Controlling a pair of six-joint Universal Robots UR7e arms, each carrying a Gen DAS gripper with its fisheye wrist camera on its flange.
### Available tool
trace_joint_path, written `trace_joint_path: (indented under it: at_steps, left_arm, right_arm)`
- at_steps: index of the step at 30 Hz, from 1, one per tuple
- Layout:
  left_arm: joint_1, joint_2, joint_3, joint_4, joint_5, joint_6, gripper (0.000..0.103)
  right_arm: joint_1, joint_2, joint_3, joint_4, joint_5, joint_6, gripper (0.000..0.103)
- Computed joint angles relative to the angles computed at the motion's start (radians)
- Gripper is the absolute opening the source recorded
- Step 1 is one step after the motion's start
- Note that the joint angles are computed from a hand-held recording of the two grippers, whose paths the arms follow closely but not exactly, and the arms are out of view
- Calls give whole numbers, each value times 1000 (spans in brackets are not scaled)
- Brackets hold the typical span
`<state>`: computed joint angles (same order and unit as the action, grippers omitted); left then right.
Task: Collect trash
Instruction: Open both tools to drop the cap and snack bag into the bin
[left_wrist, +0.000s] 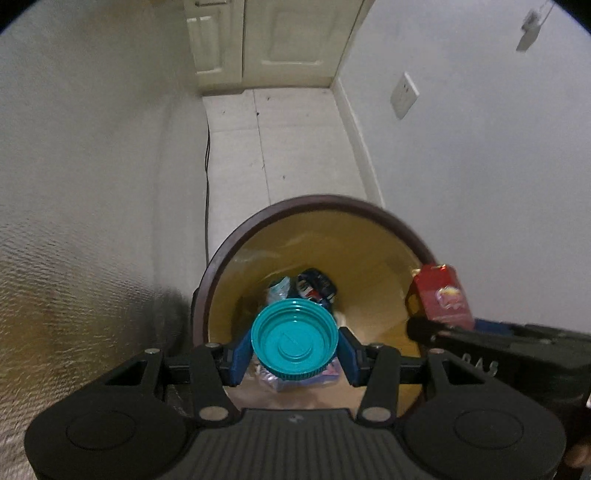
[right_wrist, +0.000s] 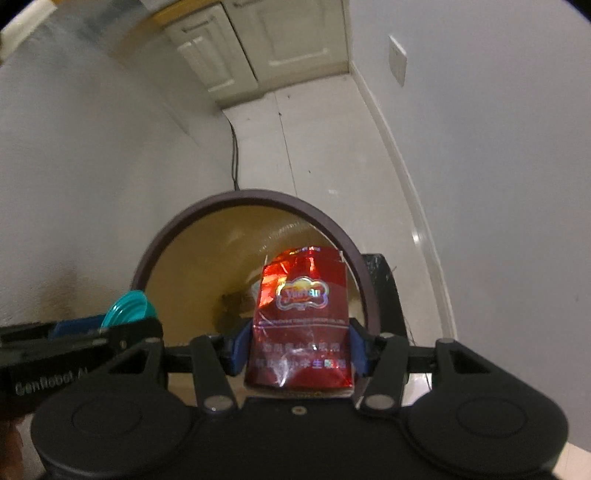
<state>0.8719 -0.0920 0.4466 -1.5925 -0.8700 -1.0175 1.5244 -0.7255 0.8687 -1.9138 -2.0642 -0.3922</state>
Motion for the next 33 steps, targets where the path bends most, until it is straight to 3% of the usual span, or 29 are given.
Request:
trace_joint_path:
  at_steps: [3, 5, 6, 14, 16, 18, 33]
  left_arm:
    - [8, 7, -9, 14, -6, -3, 50]
    - [14, 17, -27, 21, -11, 0, 50]
    - [17, 24, -39, 29, -13, 1, 50]
    - [30, 53, -76, 40, -25, 32, 54]
    - [30, 64, -99, 63, -32, 26, 73]
    - [28, 60, -87, 65, -33, 21, 78]
    - [3, 1, 3, 63, -31, -30, 92]
  right_arm:
    - [0, 21, -6, -19, -41, -3, 60]
    - [0, 23, -3, -37, -52, -2, 73]
    - [-1, 21, -2, -41, -51, -3, 75]
    - [-9, 24, -35, -3, -34, 6, 75]
    - [-12, 26, -45, 7, -27, -5, 75]
    - [-15, 27, -50, 18, -22, -8, 75]
    - [-22, -8, -31, 49, -9, -17, 75]
